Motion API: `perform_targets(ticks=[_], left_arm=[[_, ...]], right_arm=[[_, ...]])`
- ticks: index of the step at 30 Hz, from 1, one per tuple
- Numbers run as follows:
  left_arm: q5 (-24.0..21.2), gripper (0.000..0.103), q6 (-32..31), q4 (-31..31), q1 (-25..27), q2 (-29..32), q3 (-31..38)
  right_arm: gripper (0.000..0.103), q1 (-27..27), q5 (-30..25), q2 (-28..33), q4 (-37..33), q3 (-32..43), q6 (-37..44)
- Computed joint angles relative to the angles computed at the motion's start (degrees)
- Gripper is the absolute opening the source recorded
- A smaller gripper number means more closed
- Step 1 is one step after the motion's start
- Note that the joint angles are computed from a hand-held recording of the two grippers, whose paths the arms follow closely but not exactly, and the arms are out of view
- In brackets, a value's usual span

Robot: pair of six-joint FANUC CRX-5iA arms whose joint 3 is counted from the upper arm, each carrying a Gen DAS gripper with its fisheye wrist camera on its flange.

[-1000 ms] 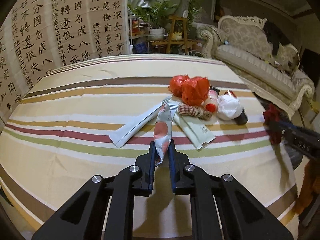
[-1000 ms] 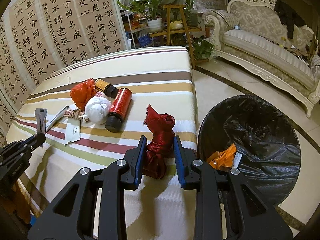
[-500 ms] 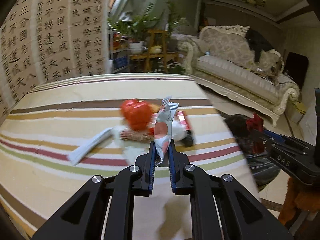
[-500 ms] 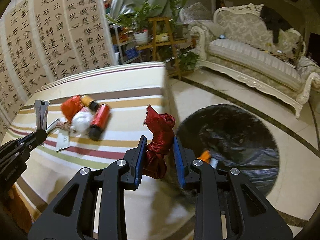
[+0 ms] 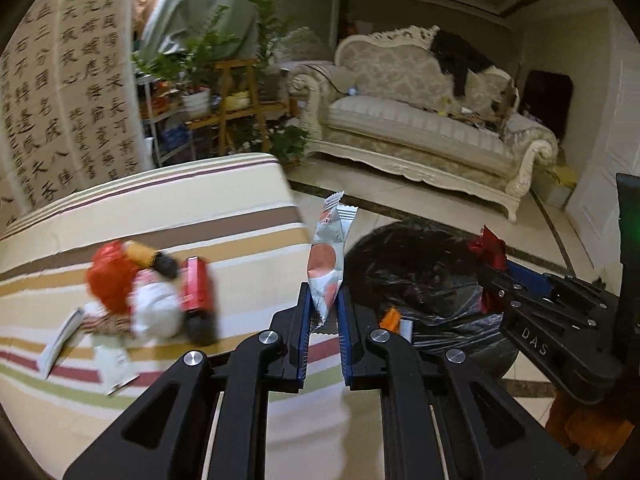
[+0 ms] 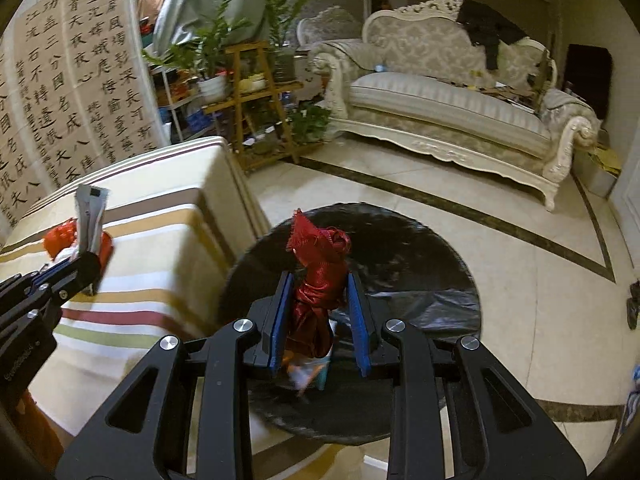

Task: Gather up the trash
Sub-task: 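Carry the ribbon and wrapper over the black bin and open both grippers, then grasp the long white paper strip on the table with the left gripper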

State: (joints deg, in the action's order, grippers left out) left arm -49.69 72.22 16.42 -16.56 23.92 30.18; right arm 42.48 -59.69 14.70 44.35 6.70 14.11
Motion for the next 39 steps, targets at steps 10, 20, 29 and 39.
perform_targets(ticks=[10,20,29,39], left_arm=[[-4.6,0.018,0.9,-3.8,-3.3,6.2,8.9],[-4.0,0.061,2.5,-5.1,-3.4,5.1,7.9],[-1.9,0.072,4.3,-6.3,-0.9,1.0,3.3],[-1.5,0.072,8.8,-12.0,4.4,-4.0,-1.6]], right_arm=[[0.034,-2.8,1.4,-1.5,-0.4,-3.6,-2.2],[0.047,-3.0,1.3,-2.5,0.8,-5.4,-4.2],[0.054,-1.2,1.0,-1.3,1.0,-2.9,-3.3],[0.054,1.2,2.5,2.9,-2.0,4.1,2.6]])
